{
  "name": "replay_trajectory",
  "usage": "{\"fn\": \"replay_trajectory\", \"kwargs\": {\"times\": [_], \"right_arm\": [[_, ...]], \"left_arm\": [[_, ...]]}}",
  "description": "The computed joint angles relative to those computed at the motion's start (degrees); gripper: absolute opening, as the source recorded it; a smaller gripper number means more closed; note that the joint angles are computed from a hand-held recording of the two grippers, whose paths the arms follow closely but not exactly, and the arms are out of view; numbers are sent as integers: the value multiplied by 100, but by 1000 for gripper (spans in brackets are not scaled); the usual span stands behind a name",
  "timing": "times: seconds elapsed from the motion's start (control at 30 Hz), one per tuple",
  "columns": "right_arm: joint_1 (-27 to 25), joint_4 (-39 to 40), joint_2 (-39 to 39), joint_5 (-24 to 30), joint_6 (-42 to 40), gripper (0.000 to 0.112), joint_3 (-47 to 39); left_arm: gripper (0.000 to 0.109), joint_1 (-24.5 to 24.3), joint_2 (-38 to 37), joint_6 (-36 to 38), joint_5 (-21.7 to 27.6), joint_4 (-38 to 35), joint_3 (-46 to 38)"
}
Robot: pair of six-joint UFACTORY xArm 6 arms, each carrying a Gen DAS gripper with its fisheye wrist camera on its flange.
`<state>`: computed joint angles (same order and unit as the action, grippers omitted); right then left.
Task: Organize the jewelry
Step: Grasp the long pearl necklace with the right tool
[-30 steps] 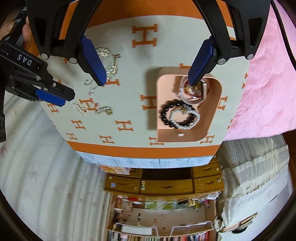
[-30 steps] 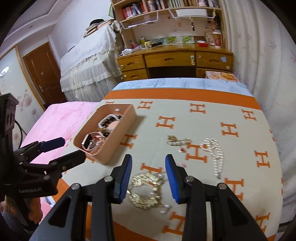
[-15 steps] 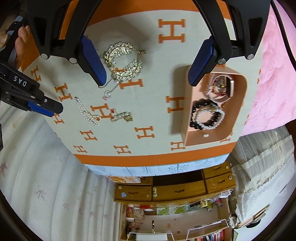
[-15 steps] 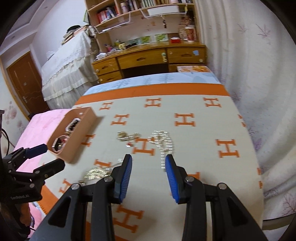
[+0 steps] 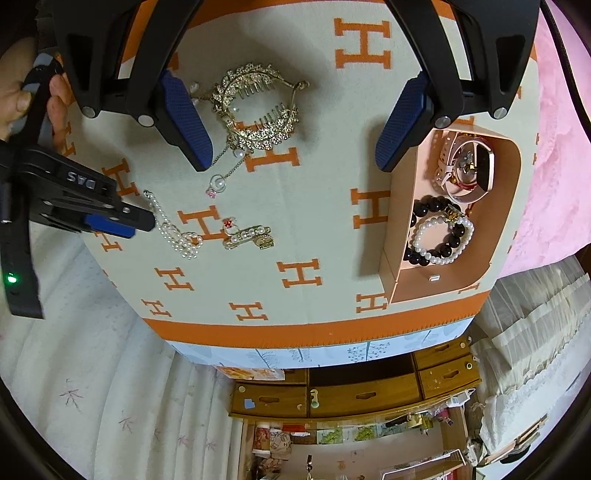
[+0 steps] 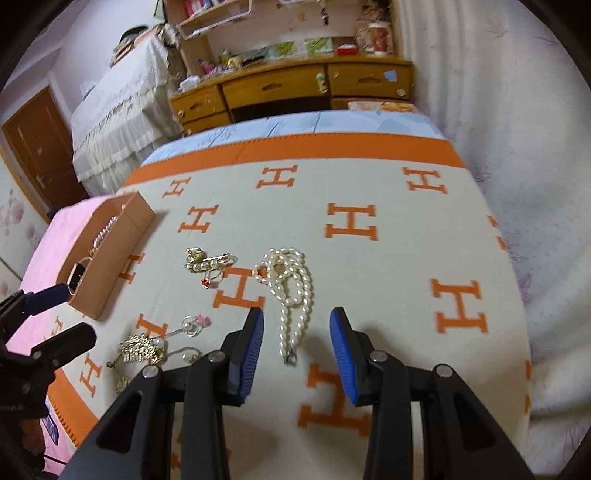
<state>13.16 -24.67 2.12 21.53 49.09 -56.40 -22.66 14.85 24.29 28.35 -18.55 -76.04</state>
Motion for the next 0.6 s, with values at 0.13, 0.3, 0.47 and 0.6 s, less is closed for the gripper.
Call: {"fn": "replay_trajectory", "kwargs": {"times": [0.13, 0.3, 0.47, 0.6], "right_arm": [[56, 7, 414, 356, -368, 38, -457], [138, -605, 741, 742, -264, 38, -852], [44, -562, 882, 557, -410, 38, -969], [-32, -691, 853, 455, -196, 12, -916]], "left_arm": [[89, 22, 98, -38, 76, 27, -118], [89, 49, 297, -32, 206, -42, -371], [89, 24, 694, 4, 462, -124, -906], [88, -66, 1053, 62, 518, 220, -1336]]}}
